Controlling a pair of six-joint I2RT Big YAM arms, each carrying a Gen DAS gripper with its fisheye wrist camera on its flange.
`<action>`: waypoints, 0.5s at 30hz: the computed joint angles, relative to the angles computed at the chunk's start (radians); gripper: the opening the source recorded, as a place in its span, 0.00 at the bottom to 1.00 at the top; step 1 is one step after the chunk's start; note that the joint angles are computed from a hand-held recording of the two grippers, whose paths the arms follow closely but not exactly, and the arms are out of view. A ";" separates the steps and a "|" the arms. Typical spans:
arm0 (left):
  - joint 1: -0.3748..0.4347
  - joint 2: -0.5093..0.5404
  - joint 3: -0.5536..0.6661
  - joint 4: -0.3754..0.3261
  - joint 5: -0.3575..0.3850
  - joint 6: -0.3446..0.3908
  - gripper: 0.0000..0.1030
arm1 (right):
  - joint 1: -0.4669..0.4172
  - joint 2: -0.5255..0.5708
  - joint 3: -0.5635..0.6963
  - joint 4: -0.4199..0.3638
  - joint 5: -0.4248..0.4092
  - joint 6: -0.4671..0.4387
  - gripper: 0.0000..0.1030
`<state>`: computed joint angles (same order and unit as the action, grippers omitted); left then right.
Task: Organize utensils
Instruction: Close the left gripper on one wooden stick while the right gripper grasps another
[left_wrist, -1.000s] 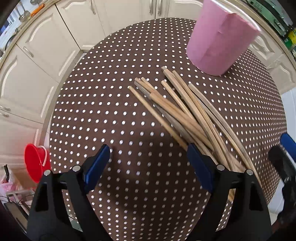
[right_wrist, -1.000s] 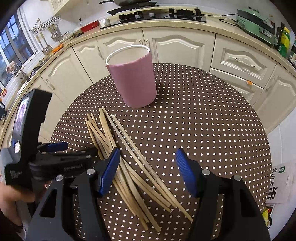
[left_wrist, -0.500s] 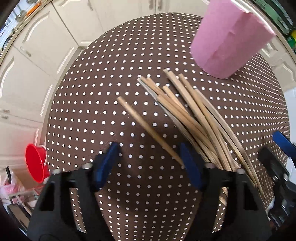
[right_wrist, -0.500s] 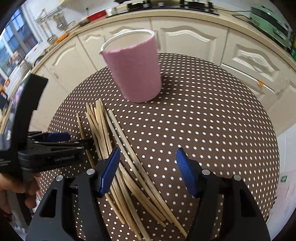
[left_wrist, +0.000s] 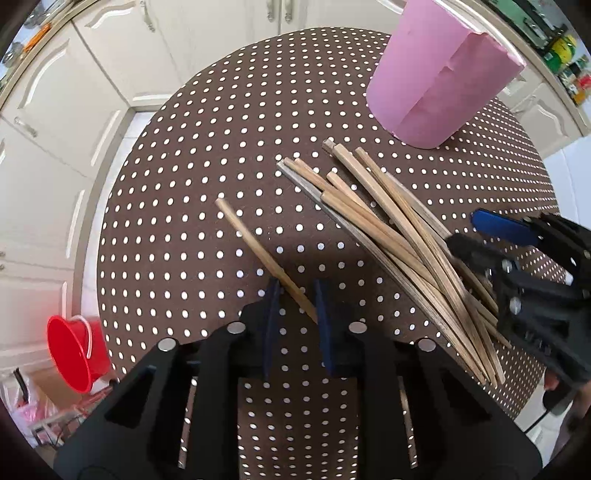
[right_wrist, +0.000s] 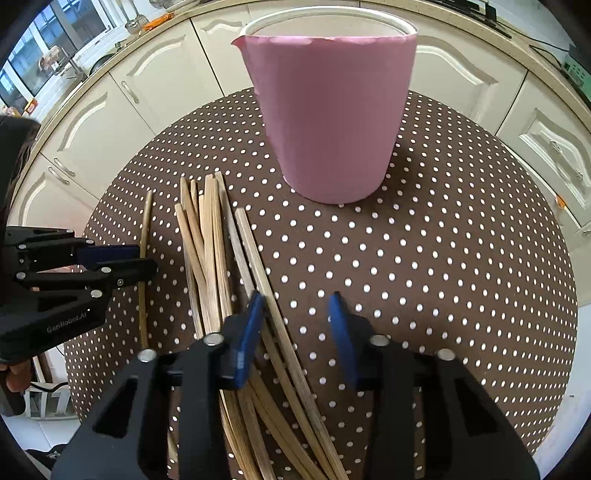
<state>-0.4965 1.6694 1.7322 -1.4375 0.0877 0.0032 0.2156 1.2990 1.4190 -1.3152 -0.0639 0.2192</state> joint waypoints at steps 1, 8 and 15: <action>0.020 0.010 0.011 -0.003 0.016 0.029 0.16 | -0.006 0.010 0.010 -0.006 -0.006 -0.006 0.28; 0.087 0.072 0.124 -0.094 0.067 0.087 0.14 | -0.002 0.124 0.133 -0.104 -0.010 -0.084 0.28; 0.073 0.070 0.096 -0.056 0.082 0.043 0.12 | 0.033 0.226 0.256 -0.178 0.025 -0.090 0.07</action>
